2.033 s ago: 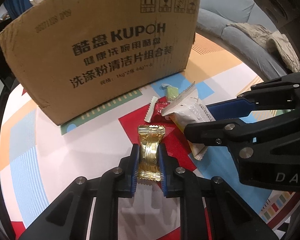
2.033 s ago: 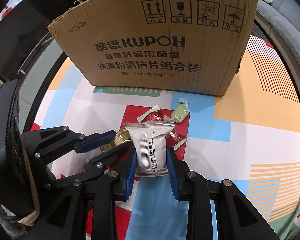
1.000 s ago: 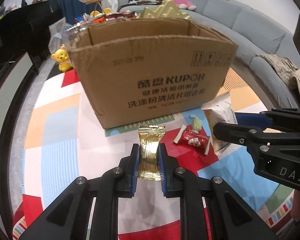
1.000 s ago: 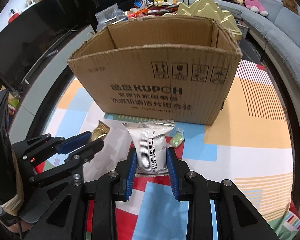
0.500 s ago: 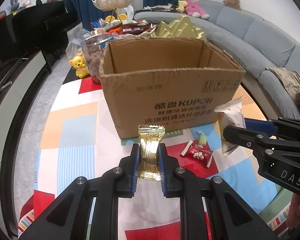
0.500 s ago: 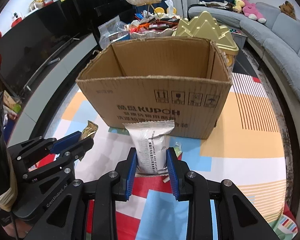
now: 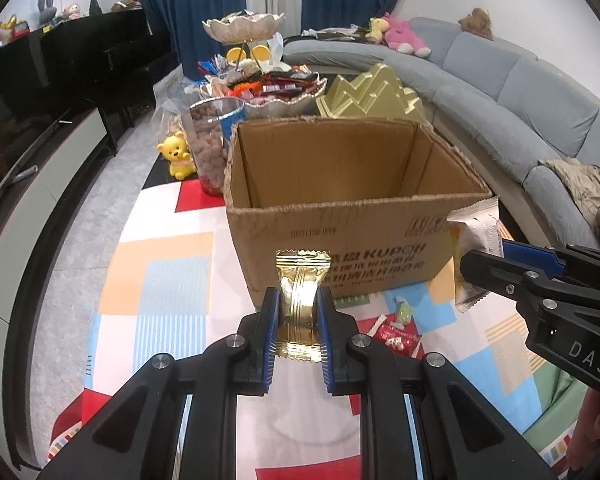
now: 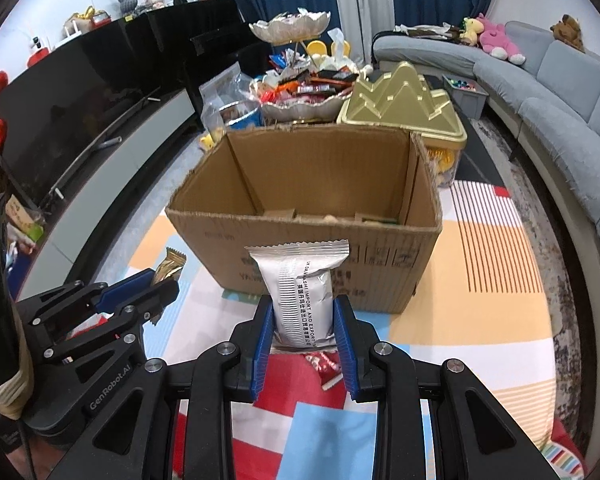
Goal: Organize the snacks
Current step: 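Lift both held snacks and carry them over the open cardboard box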
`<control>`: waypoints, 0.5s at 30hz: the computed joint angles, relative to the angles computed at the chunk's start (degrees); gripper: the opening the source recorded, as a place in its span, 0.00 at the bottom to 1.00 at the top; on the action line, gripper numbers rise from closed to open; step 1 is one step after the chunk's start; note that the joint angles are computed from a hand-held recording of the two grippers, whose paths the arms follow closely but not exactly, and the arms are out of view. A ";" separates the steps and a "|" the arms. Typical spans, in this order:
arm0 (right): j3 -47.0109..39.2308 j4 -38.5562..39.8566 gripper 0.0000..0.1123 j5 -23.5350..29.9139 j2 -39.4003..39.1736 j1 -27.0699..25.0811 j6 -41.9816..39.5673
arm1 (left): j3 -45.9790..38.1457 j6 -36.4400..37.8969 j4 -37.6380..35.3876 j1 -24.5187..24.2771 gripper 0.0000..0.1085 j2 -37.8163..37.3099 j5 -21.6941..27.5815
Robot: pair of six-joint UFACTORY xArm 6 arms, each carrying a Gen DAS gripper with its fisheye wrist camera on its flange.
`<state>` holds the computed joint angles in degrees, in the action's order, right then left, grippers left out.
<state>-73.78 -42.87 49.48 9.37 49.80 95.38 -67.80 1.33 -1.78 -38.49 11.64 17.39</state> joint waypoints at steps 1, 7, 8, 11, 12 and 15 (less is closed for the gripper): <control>0.11 -0.21 0.28 0.08 -0.16 -0.08 0.10 | -0.20 -0.28 0.17 0.00 0.18 0.02 -0.01; 0.38 -1.01 0.28 1.13 -1.33 -0.45 0.29 | -1.83 -1.50 0.75 -0.08 0.18 0.45 -0.01; 0.46 -1.16 0.28 1.19 -1.51 -0.54 0.33 | -2.15 -1.94 1.05 -0.10 0.18 0.58 -0.04; 0.48 -1.80 0.28 1.61 -1.97 -0.71 0.51 | -3.29 -2.04 0.85 -0.08 0.18 0.96 0.13; 0.32 -2.02 0.28 1.84 -2.02 -0.74 0.56 | -3.76 -2.34 1.10 -0.07 0.18 1.13 0.19; -0.14 -2.71 0.28 2.36 -2.12 -0.89 0.66 | -5.05 -2.65 1.24 -0.06 0.18 1.67 0.33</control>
<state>-73.93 -45.57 51.84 7.25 48.91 96.04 -72.85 -1.32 -0.54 -38.55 13.31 17.71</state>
